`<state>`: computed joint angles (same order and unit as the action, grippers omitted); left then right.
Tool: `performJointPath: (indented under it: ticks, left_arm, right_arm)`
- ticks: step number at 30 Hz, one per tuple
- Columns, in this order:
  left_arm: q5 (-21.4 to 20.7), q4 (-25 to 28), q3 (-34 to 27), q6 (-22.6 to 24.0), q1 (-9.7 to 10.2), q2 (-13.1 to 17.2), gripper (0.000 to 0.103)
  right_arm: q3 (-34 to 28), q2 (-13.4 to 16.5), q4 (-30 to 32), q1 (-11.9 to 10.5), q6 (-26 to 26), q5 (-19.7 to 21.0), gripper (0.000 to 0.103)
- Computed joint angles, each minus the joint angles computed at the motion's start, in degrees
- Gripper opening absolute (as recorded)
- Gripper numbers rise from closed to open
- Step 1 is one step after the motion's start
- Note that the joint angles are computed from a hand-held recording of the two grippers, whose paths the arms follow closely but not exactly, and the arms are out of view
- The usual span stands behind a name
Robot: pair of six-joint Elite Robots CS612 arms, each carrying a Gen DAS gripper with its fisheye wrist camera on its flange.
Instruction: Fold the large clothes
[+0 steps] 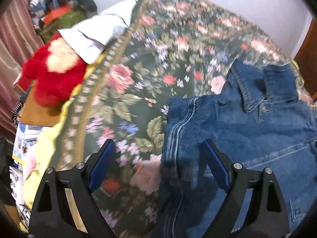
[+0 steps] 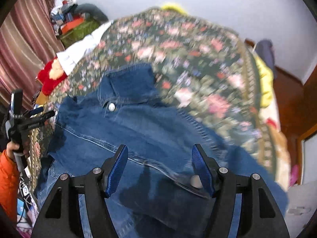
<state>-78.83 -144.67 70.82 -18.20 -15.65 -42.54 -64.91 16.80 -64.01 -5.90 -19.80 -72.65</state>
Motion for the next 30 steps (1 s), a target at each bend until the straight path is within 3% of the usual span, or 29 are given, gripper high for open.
performJointPath:
  ticks: [3, 7, 10, 14, 17, 19, 20, 22, 27, 30]
  left_arm:
    - [5.18, 5.27, -3.42, -1.52, -0.54, 2.64, 0.090]
    - [9.04, 3.39, -3.56, -0.50, -0.95, 3.43, 0.092]
    - [8.81, 3.12, -4.32, -1.25, -0.61, 3.77, 0.092]
    - [8.31, 4.45, -6.73, -3.96, 0.19, 4.89, 0.096]
    - [13.67, 7.94, -9.55, -4.76, -0.44, 6.38, 0.098]
    - [17.11, 12.45, -11.93, -6.93, -0.59, 7.33, 0.092]
    - [16.87, 14.62, -12.91, -7.68, -0.36, 7.57, 0.089]
    - [14.62, 13.90, -12.01, -8.01, 0.15, 6.66, 0.089]
    - [8.27, 5.24, -4.95, -6.85, 0.57, 1.79, 0.089]
    - [7.23, 2.64, -1.45, -3.58, -0.25, -0.70, 0.089]
  right_arm:
    - [2.43, 0.06, 1.73, 0.65, 0.18, -1.68, 0.065]
    - [3.10, 0.71, 3.16, 0.48, -2.62, -3.07, 0.065]
    - [1.12, 1.77, 3.18, 0.01, -7.08, -2.13, 0.065]
    - [-3.18, 3.79, 2.25, 0.02, -11.59, -3.89, 0.065]
    - [-6.44, 5.56, -0.14, 0.38, -13.64, -7.02, 0.065]
    - [-7.66, 6.16, -1.20, 0.44, -13.54, -8.52, 0.065]
    - [-8.14, 6.34, -1.54, 0.42, -13.08, -9.22, 0.065]
    - [-8.57, 6.36, -2.16, 0.40, -11.58, -11.15, 0.065]
    - [-8.47, 4.71, 1.00, -1.45, -6.37, -6.89, 0.065]
    - [-9.01, 4.20, 1.14, -2.38, -3.48, -4.75, 0.065]
